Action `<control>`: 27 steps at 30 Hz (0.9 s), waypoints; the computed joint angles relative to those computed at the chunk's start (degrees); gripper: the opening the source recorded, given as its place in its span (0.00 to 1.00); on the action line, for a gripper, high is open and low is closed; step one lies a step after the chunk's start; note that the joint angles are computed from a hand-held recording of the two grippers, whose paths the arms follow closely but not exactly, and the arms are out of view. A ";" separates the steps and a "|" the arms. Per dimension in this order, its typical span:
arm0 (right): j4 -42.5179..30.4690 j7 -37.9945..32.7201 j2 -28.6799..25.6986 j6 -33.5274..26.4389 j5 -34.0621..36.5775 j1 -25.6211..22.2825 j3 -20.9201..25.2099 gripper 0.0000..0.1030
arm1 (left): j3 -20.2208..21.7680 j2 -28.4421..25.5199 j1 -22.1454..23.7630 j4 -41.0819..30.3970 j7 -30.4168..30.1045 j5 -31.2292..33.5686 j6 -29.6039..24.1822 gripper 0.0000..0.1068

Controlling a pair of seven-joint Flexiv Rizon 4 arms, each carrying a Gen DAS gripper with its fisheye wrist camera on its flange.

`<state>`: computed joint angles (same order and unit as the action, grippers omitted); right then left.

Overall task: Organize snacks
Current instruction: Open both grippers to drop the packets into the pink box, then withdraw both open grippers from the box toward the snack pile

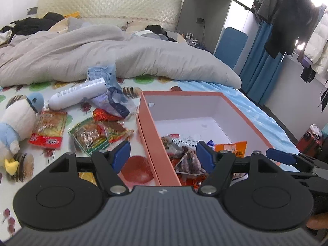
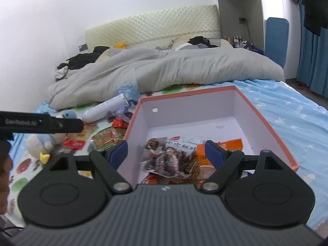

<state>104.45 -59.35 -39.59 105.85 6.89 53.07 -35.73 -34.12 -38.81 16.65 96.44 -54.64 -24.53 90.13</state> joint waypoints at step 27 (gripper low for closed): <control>7.18 -9.23 4.70 3.54 5.59 6.71 3.09 0.81 | -12.72 6.14 18.84 19.08 -13.44 14.38 7.40 0.71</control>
<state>111.63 -68.58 -34.90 109.39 12.47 59.78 -32.63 -46.83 -32.67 35.49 115.52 -68.08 -10.15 97.53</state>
